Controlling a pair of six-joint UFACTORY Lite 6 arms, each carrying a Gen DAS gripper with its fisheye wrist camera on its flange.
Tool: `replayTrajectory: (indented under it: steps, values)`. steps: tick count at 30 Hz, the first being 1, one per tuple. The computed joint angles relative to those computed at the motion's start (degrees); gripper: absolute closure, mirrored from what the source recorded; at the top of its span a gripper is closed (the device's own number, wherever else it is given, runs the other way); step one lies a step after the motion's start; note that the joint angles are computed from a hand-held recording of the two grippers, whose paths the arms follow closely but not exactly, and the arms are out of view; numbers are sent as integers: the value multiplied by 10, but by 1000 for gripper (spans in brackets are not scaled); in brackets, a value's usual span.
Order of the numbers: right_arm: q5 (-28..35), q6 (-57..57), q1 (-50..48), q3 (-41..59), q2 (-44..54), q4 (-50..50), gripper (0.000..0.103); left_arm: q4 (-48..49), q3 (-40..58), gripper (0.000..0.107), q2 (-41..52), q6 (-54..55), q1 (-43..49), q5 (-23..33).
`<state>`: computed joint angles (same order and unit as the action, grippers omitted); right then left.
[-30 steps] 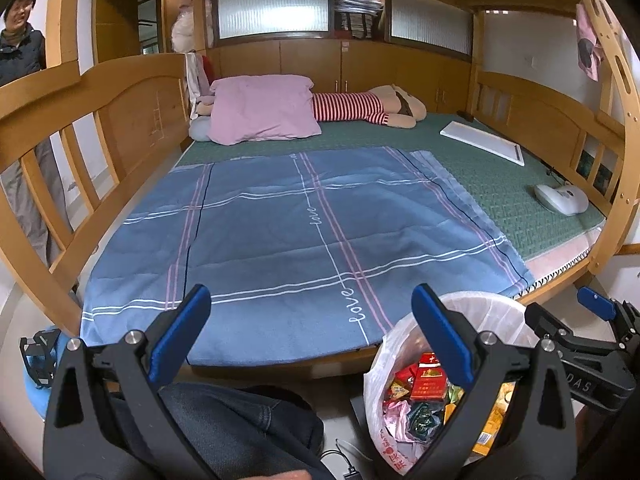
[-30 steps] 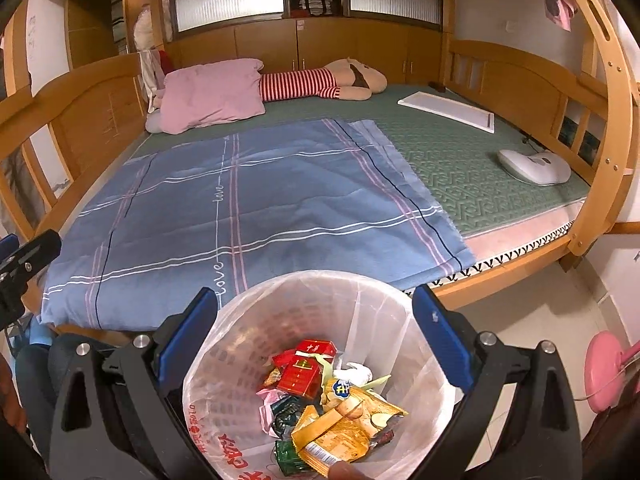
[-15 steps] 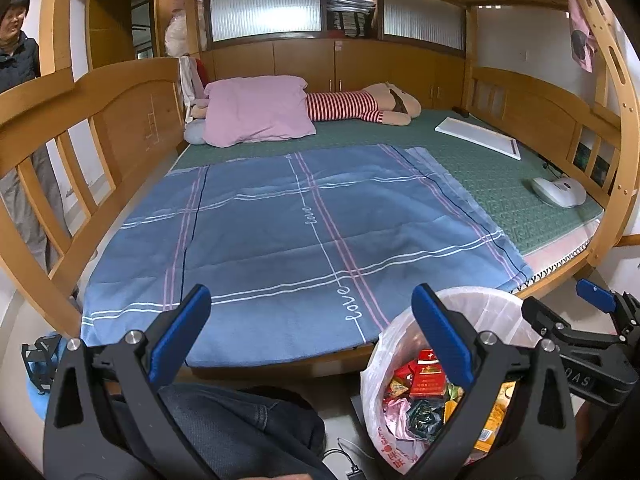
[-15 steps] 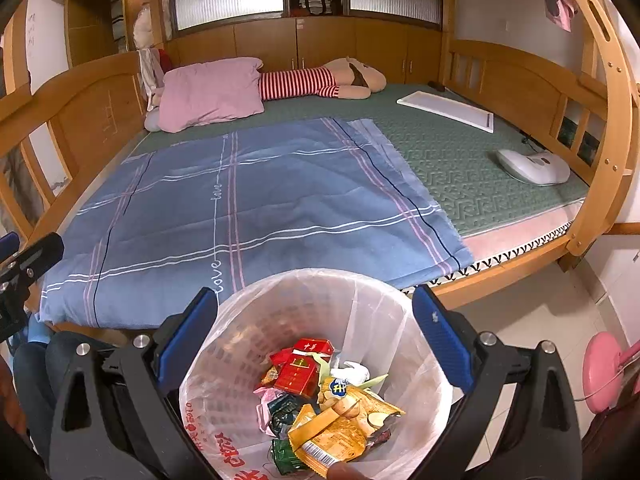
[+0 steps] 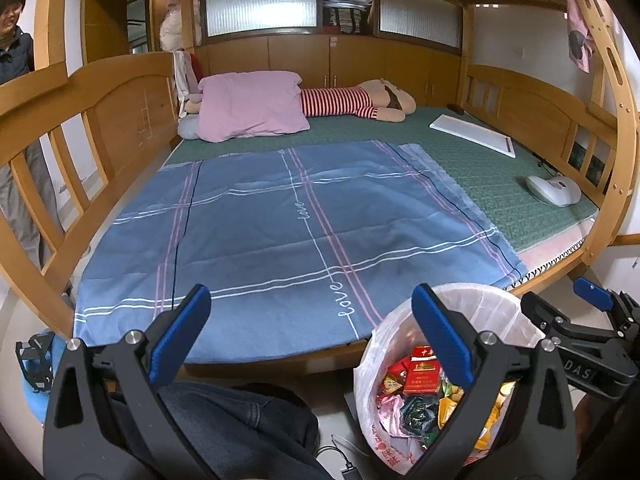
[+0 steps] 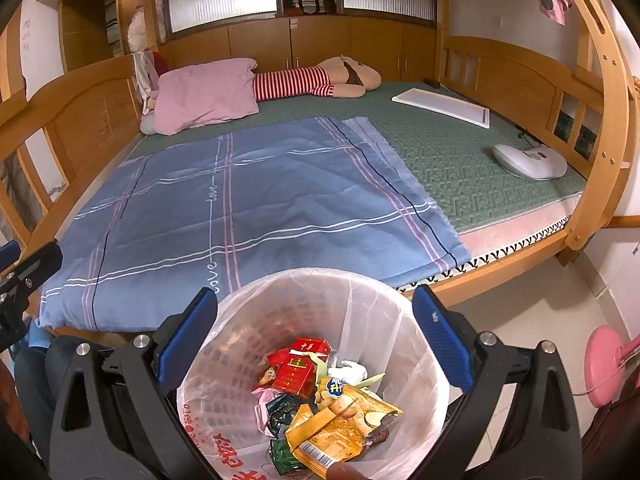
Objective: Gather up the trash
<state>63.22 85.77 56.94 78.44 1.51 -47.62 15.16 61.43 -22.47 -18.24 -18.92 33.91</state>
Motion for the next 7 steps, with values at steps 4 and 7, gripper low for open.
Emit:
replayTrajectory:
  steps: [4, 7]
  values:
    - [2, -1, -2, 4, 3, 2, 7, 6, -1, 7, 2, -6, 2, -2]
    - [3, 0, -1, 7, 6, 3, 7, 9, 1, 7, 4, -10, 3, -1]
